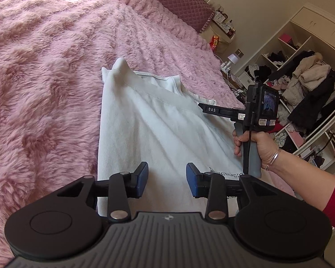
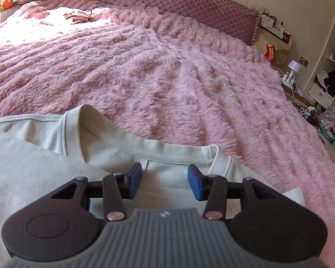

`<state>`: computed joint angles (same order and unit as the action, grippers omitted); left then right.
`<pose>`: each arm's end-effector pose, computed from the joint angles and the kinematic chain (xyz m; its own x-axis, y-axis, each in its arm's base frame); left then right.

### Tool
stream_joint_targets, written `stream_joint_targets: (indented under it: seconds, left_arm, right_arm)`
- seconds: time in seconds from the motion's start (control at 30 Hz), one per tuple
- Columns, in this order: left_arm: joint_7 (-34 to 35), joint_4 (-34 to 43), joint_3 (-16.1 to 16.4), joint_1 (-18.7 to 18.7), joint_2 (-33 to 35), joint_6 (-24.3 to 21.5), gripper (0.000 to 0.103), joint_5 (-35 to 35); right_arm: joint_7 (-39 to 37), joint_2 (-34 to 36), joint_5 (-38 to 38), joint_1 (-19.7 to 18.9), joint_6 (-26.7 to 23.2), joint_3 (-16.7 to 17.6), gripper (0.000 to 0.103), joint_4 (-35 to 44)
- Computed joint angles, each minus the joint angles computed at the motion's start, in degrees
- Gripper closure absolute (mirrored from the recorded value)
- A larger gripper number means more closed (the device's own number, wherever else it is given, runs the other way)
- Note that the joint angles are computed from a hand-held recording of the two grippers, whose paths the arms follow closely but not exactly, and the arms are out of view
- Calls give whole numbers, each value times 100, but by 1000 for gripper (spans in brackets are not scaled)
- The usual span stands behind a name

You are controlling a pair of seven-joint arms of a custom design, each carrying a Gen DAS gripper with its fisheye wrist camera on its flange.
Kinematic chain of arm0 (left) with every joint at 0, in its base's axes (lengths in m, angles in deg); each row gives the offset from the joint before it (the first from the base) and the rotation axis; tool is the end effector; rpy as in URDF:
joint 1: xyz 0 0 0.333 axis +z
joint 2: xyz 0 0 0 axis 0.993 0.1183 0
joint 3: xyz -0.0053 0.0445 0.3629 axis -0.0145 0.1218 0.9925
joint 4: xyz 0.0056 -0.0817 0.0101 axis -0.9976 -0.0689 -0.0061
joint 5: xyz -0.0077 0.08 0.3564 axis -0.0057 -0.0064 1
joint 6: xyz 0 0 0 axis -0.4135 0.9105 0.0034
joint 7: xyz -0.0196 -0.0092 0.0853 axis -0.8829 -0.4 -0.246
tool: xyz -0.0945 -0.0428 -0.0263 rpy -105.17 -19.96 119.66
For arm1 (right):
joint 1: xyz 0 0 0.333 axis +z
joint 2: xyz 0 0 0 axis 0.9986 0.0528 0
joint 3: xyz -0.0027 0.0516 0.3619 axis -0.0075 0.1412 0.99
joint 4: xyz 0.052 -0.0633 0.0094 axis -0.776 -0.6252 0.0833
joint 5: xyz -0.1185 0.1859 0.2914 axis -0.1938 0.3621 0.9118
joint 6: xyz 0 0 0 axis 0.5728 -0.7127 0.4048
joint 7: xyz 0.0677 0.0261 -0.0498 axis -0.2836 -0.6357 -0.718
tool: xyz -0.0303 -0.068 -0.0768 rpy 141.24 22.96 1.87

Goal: Fold small clothes

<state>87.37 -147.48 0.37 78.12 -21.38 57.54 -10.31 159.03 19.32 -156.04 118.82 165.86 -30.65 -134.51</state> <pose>0.3378 -0.0622 0.4643 -0.4591 -0.6550 0.6002 -0.7992 0.0096 -0.6009 0.4779 0.3364 0.4275 -0.2027 -0.9433 0.2628 -0.6957 -0.0501 -0.7166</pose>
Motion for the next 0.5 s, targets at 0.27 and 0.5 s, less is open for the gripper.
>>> stream_joint_targets:
  seconds: [0.27, 0.5]
  left_arm:
    - [-455, -117, 35, -12, -342, -80, 60, 394]
    - [-955, -271, 96, -126, -853, -173, 60, 927]
  right_arm:
    - [-167, -893, 238, 359, -292, 557, 67, -998]
    - [-479, -1601, 1198, 666, -488, 1148, 69, -1602]
